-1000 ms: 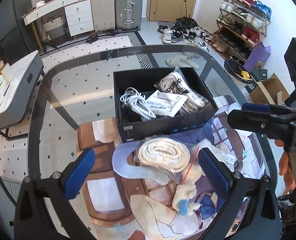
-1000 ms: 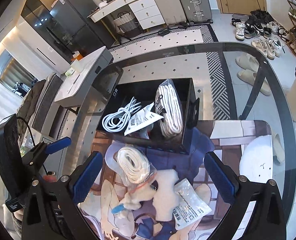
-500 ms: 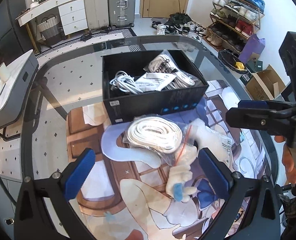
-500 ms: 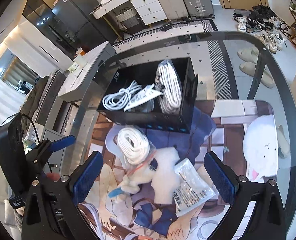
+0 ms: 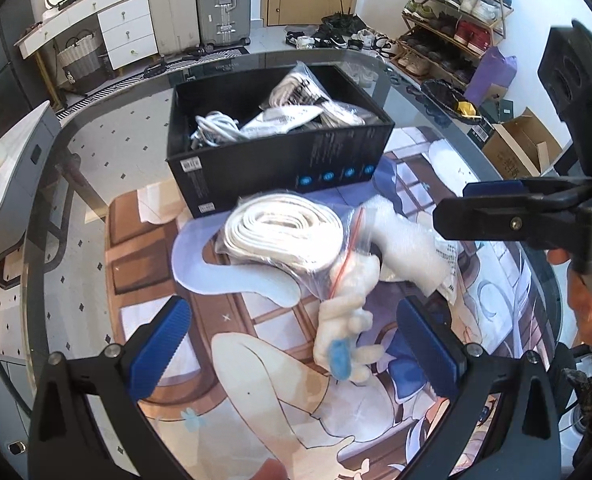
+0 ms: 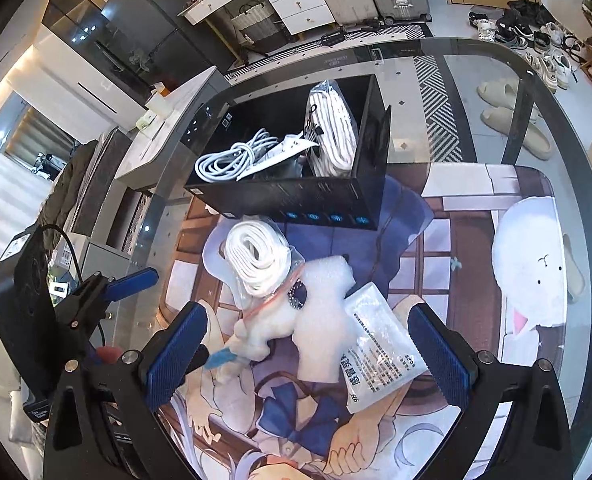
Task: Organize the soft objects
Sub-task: 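Move left tool to the white plush toy while right tool approaches the foam piece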
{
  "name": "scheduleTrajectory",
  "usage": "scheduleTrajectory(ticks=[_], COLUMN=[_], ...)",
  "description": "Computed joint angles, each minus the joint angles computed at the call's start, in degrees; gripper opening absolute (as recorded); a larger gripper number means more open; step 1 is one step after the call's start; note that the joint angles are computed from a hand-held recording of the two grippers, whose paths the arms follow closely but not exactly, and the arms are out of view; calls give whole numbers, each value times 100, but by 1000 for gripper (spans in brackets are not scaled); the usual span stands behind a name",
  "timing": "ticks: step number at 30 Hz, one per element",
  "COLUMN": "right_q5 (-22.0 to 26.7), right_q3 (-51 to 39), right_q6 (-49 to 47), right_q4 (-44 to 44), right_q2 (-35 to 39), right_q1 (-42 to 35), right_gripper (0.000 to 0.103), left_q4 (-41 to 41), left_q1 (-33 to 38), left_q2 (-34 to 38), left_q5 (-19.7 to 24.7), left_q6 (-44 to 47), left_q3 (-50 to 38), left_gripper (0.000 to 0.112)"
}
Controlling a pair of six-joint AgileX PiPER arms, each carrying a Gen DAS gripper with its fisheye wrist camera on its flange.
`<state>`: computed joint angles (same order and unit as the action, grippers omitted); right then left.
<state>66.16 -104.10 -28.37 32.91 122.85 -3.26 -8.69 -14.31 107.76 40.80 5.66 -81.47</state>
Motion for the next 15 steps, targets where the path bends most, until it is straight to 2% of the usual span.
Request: scheduleTrajectory(ticks=[15], right_q5=[-24], right_q3=[106], right_q6=[-12], right_q4=[-260], right_q2=[40], right_q1=[174], right_gripper=[100], left_q4=[78], left_q1=[-202], left_q2=[177], left_q5=[-265], left_q6=[-18], left_q3=[210], left_gripper=[103])
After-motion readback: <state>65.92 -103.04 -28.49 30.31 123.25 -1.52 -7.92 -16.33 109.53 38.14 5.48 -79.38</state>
